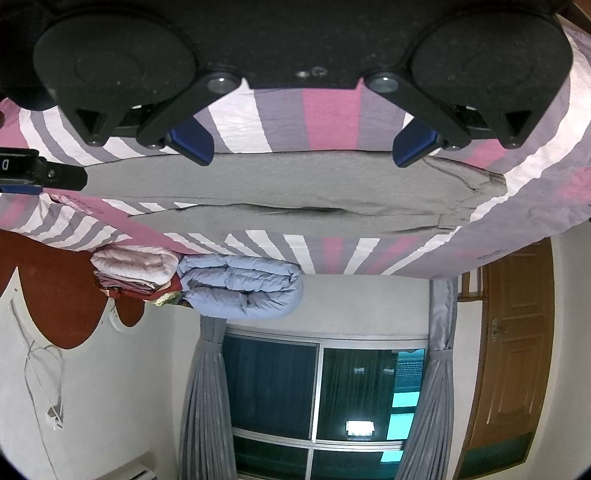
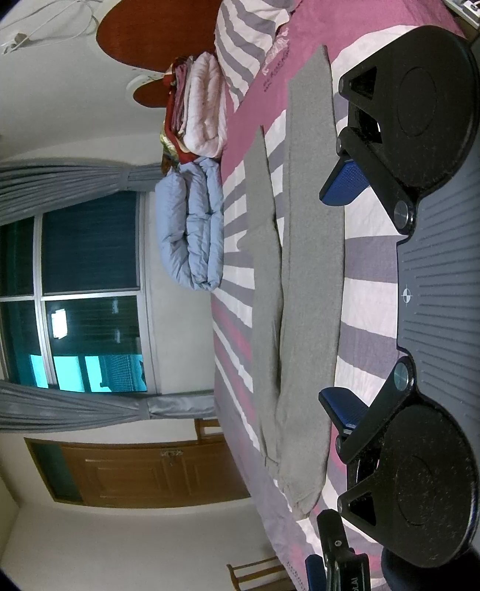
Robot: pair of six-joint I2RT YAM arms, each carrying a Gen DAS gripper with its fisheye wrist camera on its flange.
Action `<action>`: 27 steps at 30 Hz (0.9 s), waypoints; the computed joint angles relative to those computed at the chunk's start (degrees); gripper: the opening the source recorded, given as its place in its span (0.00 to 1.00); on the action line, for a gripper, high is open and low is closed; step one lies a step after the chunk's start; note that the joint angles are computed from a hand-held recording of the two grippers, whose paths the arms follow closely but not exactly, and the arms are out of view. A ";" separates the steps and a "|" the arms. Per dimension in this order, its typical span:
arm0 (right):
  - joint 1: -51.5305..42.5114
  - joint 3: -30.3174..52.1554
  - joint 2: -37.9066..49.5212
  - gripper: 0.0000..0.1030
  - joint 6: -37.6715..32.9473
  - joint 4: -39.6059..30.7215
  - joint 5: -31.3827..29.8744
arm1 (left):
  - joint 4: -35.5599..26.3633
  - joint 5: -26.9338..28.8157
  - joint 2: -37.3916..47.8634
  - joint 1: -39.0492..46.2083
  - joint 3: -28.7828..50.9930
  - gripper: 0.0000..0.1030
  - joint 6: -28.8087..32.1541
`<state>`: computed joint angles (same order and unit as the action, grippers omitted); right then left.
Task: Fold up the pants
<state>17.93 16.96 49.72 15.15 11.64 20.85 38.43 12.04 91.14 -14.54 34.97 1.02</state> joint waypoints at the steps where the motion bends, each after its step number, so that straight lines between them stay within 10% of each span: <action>1: -0.02 -0.01 0.02 1.00 0.01 0.02 -0.02 | 0.26 -0.18 0.18 -0.02 -0.02 0.94 -0.02; 27: -0.32 -0.06 -0.11 1.00 0.28 -0.49 -0.04 | 0.45 0.77 0.27 0.49 -0.18 0.94 0.27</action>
<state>17.60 16.90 49.61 15.43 11.15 20.81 38.88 12.82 91.42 -14.04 34.79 1.28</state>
